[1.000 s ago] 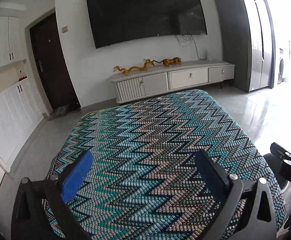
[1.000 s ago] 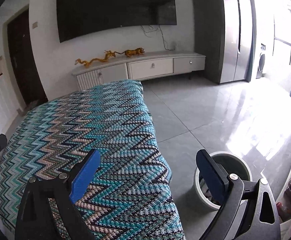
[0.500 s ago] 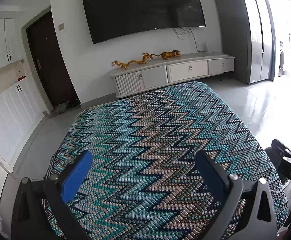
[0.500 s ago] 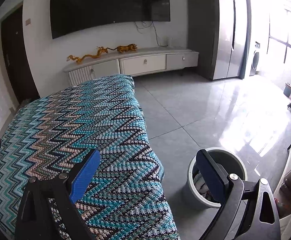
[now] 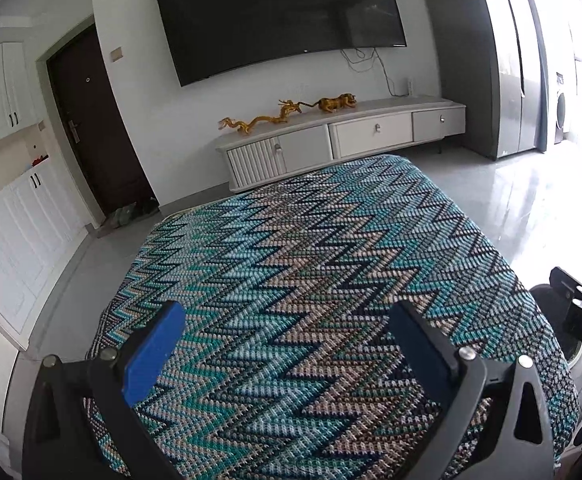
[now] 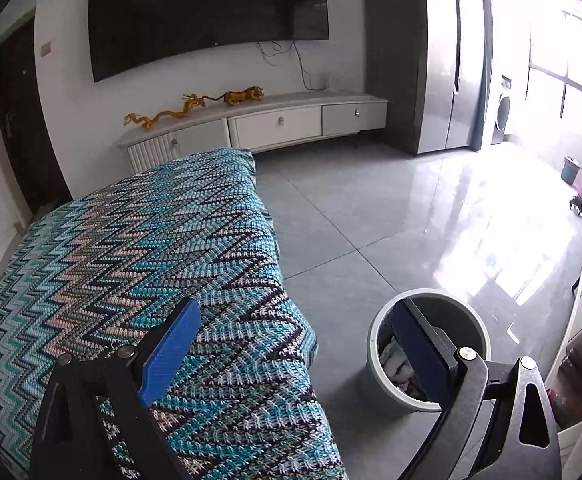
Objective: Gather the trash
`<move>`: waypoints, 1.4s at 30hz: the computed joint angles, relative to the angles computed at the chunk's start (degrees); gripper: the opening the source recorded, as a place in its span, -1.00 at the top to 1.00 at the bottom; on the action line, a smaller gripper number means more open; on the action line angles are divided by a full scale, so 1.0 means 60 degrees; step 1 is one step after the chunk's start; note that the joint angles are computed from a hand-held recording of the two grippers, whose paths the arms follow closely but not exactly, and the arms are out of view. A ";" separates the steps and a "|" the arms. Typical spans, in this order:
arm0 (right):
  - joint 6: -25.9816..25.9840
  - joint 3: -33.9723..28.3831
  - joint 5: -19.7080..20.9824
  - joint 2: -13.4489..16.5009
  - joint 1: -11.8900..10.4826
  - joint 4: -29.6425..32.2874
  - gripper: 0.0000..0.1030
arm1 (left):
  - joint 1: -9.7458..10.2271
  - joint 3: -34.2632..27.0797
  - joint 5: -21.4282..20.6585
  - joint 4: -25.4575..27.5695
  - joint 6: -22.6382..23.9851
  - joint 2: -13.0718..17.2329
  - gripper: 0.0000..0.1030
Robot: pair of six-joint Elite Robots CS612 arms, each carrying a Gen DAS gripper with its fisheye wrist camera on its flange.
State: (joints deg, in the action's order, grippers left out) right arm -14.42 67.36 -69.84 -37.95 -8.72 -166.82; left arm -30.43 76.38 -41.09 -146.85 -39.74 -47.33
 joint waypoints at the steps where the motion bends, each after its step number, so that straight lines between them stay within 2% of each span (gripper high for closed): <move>1: -0.0007 0.0018 -0.0006 -0.0005 -0.0008 -0.0011 -0.86 | -0.0007 -0.0014 -0.0068 -0.0007 0.0036 0.0010 -1.00; 16: 0.0064 0.0044 -0.0111 0.0017 -0.0090 0.0192 -0.86 | -0.0089 -0.0197 -0.0227 0.0225 0.0333 0.0113 -1.00; 42: 0.0080 0.0173 -0.0271 -0.0031 -0.0123 0.0050 -0.86 | -0.0059 -0.0171 -0.0507 0.0191 0.0304 0.0087 -1.00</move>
State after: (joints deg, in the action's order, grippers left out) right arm -13.94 68.39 -71.47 -38.14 -9.45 -166.51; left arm -30.78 75.35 -44.14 -145.71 -37.92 -46.81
